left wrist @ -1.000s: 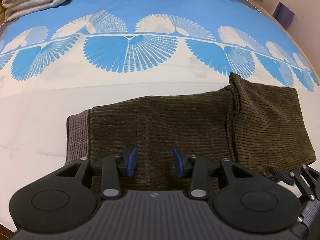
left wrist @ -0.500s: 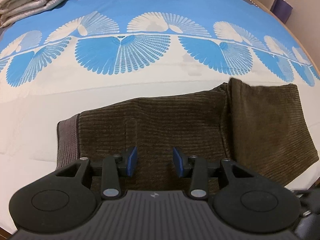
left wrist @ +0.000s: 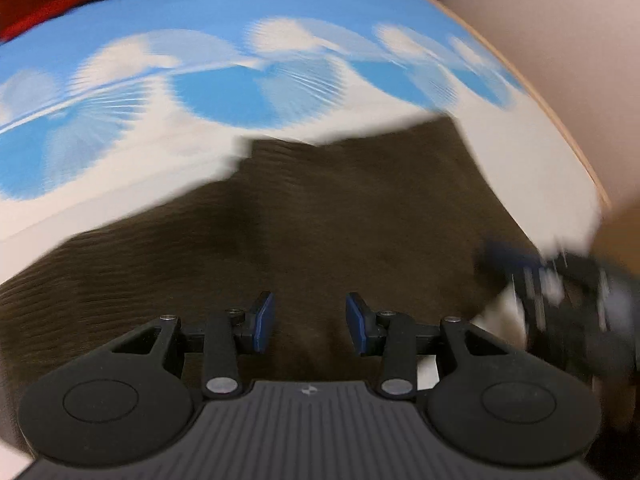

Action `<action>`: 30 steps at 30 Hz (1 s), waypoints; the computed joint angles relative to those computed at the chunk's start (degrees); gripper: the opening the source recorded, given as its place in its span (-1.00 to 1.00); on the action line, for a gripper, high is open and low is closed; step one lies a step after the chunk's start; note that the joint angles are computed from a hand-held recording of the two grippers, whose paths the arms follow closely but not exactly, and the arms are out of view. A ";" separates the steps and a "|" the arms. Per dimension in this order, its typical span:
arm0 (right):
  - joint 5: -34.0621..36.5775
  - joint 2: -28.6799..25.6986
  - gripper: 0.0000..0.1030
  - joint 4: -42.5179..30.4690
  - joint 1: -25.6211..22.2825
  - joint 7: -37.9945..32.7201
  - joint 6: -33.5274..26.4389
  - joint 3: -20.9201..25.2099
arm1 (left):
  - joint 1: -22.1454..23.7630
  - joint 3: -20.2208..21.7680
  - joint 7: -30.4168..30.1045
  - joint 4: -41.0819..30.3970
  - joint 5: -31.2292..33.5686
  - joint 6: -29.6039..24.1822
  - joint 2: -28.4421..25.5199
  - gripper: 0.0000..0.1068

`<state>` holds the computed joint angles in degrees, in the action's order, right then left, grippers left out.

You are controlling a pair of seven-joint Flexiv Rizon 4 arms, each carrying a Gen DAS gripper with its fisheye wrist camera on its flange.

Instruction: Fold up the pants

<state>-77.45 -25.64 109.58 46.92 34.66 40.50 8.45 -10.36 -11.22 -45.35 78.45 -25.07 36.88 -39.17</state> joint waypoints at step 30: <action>4.33 9.47 0.05 22.11 -9.80 42.35 7.92 3.32 | -5.80 1.29 -10.54 -7.67 5.97 16.50 -8.18 -0.67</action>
<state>-73.13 -16.17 131.69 37.12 77.01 48.42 11.77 -16.16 -9.93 -55.89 70.78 -19.09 53.38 -47.35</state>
